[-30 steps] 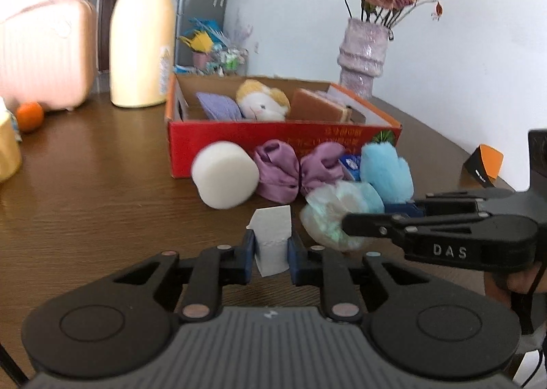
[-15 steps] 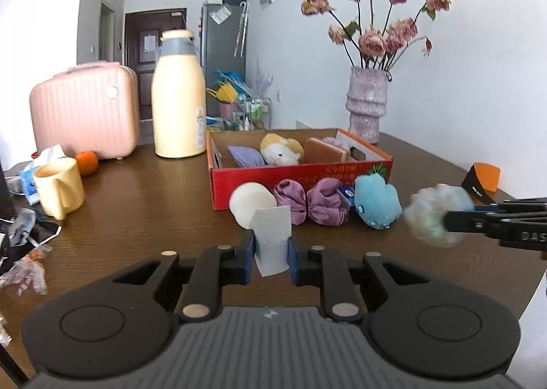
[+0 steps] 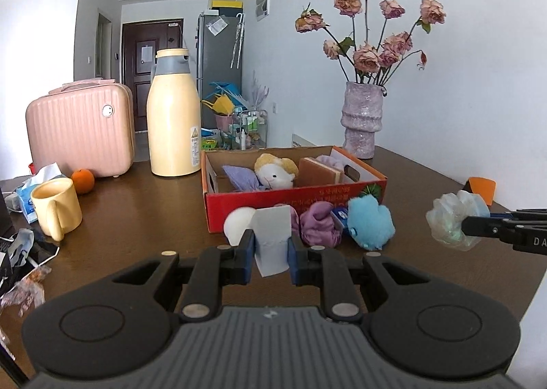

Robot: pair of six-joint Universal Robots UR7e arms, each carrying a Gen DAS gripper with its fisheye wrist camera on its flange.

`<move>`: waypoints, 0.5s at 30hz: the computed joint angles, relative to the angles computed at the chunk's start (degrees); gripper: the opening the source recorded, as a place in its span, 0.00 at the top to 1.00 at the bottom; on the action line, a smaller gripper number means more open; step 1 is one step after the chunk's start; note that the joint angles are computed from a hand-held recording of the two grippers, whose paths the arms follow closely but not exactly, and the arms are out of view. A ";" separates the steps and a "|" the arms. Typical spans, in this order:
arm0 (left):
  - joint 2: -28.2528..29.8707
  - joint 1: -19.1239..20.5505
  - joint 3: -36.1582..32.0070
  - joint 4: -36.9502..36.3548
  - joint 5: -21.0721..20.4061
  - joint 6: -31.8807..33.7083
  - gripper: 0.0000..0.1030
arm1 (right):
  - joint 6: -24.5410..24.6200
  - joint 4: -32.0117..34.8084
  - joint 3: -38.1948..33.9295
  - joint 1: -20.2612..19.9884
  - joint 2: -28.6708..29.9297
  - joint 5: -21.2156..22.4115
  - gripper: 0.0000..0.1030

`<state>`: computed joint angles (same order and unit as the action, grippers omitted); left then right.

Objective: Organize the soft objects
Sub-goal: 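Carry the paper piece and bath puff into the red box and release both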

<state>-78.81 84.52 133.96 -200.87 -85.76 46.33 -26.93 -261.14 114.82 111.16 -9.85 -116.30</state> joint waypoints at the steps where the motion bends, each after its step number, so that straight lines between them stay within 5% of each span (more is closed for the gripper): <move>1: 0.28 -0.30 -0.79 0.87 0.29 -0.41 0.80 | -0.29 0.27 -0.02 -0.20 -0.38 0.02 0.80; 9: 9.92 -3.70 -15.80 9.59 6.03 -4.21 0.80 | -6.17 12.73 -3.03 -3.72 -9.45 1.31 0.80; 15: 18.54 -5.51 -30.40 21.31 12.78 -8.83 0.80 | -7.61 35.71 -12.68 -6.32 -15.11 -0.99 0.80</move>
<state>-60.27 79.01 103.56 -179.57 -72.97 37.50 -34.54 -225.43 102.14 104.84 -24.97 -117.29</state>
